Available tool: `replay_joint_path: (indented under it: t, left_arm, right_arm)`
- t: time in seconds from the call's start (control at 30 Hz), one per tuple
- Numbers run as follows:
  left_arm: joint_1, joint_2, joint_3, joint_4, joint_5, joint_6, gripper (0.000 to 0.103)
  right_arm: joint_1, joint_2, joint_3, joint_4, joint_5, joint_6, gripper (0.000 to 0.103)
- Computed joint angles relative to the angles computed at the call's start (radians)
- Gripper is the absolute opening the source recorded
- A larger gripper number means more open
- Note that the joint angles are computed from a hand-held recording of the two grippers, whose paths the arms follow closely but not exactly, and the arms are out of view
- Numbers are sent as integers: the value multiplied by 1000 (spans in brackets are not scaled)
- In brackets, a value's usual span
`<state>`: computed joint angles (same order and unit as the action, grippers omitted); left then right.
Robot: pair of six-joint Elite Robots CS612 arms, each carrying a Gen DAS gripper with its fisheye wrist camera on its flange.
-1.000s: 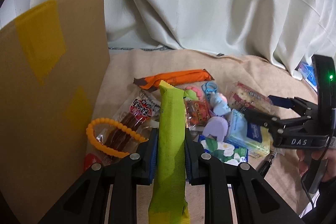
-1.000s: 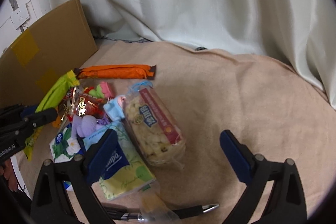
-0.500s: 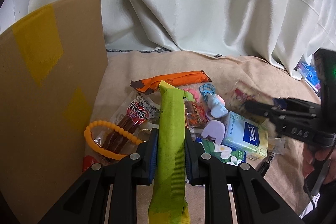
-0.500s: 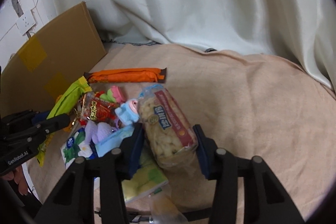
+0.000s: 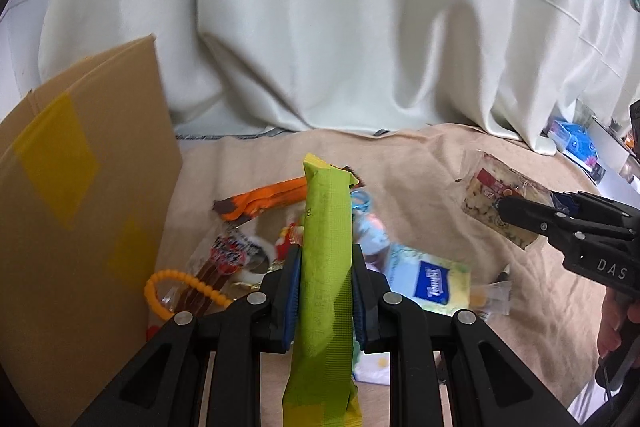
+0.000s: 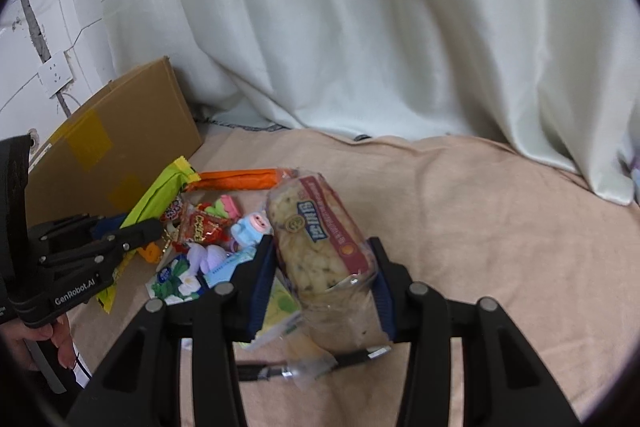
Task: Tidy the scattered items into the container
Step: 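Carry tube and cracker bag into the box and open both tools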
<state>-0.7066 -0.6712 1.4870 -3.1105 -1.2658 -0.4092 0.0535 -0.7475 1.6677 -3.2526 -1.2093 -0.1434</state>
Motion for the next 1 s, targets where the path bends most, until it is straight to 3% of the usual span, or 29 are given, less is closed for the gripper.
replay_joint_path:
  t: [0.3, 1.0]
  left_arm:
    - [-8, 4, -16, 4, -2, -1, 23]
    - [-23, -15, 0, -11, 12, -8, 23]
  right_arm:
    - [-7, -21, 30, -39, -32, 59, 49]
    - [-16, -48, 73, -80, -18, 84, 49]
